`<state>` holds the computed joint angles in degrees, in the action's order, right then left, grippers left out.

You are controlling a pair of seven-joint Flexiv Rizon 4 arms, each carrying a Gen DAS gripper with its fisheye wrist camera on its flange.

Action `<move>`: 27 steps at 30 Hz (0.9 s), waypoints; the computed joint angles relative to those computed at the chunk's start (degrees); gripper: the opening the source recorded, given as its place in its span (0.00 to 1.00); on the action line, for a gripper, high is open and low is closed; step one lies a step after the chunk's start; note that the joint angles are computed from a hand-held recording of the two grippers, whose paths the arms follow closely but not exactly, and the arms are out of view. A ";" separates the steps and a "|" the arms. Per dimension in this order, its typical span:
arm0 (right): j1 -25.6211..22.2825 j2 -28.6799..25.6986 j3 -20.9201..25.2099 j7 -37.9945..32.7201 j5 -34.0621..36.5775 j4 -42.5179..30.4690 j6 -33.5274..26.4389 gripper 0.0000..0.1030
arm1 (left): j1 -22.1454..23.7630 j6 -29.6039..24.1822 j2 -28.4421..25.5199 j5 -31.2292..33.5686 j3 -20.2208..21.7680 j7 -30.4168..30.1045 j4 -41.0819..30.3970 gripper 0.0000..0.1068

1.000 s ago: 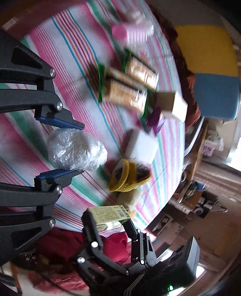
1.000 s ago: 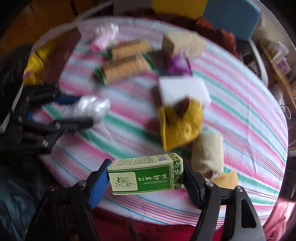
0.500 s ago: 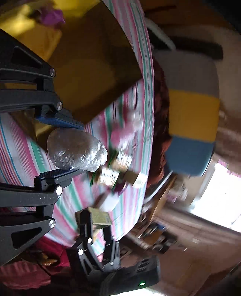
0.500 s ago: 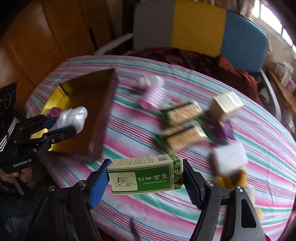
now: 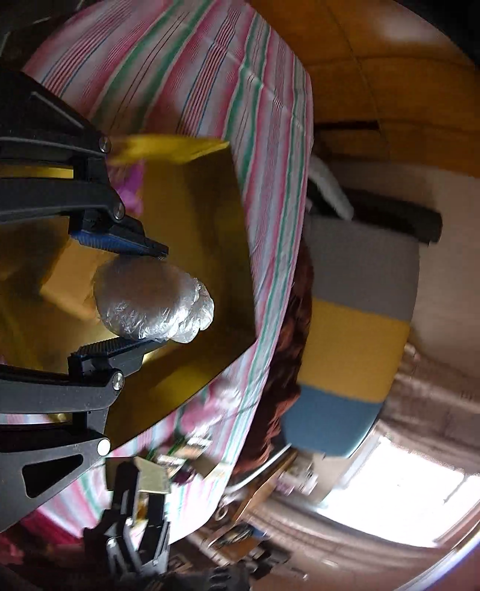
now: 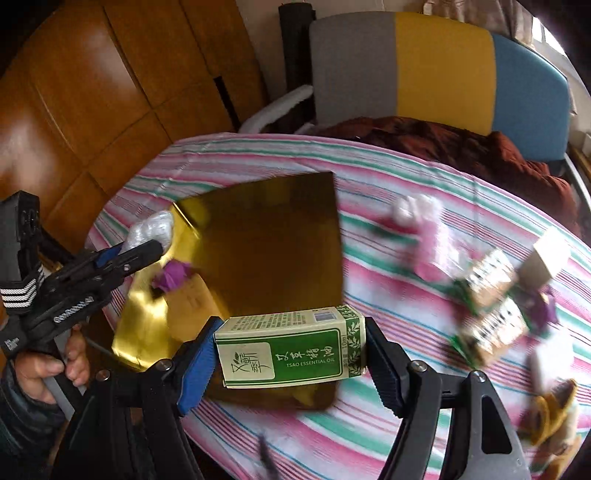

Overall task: Organize objects
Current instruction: 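Carry the green box and wrapped cotton into the gold tray and release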

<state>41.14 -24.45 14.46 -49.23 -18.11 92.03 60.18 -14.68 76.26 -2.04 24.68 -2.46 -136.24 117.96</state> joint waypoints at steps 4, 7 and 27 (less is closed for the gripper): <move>2.71 -5.58 -1.90 2.51 -1.61 -8.14 0.67 0.76 | 1.59 -5.02 -0.29 6.25 1.36 -4.38 -3.78 0.50; 4.33 -8.14 -3.30 3.94 -2.87 -12.06 1.41 0.88 | 1.88 -9.27 0.83 11.33 1.76 -9.80 -5.43 0.75; 16.33 1.33 -24.35 41.32 -44.16 5.15 11.29 0.88 | 4.36 -20.20 10.56 25.08 -6.89 -27.15 -1.69 0.96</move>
